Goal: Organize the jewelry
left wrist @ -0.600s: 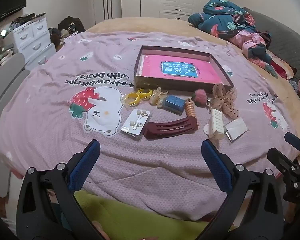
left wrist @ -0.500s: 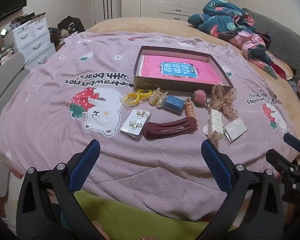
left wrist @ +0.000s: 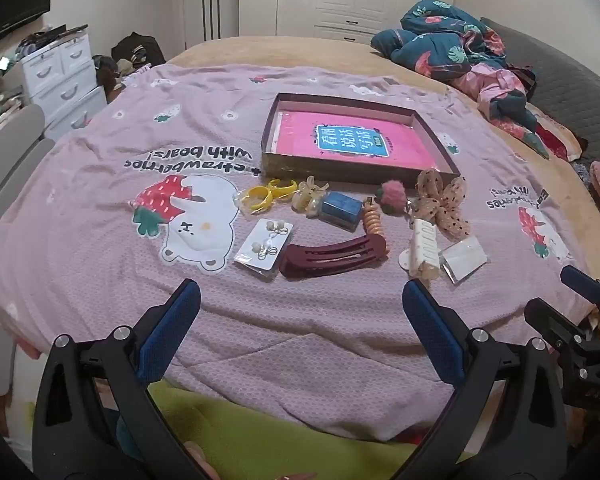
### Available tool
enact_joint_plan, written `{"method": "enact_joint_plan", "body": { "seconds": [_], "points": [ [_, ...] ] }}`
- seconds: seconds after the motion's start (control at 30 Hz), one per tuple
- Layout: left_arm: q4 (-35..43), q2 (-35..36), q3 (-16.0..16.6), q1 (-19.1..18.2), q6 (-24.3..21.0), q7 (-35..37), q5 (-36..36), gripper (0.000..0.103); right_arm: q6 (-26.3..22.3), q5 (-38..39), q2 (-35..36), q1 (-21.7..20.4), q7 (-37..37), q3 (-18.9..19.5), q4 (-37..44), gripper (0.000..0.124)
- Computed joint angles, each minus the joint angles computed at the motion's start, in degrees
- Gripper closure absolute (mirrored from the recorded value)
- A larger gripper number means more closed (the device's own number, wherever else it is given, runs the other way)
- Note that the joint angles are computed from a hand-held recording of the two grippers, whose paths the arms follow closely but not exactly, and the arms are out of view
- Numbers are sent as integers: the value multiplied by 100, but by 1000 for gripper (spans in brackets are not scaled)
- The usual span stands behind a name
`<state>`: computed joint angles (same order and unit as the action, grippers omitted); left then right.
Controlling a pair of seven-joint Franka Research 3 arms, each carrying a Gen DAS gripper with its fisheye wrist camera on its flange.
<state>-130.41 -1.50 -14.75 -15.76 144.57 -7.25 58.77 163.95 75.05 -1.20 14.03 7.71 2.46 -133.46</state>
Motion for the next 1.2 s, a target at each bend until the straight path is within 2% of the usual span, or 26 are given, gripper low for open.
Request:
{"method": "enact_joint_plan", "body": {
  "seconds": [1.2],
  "points": [
    [-57, -14, 11, 27, 93, -67, 77, 8, -24, 36, 56, -18, -32, 13, 31, 25]
  ]
}}
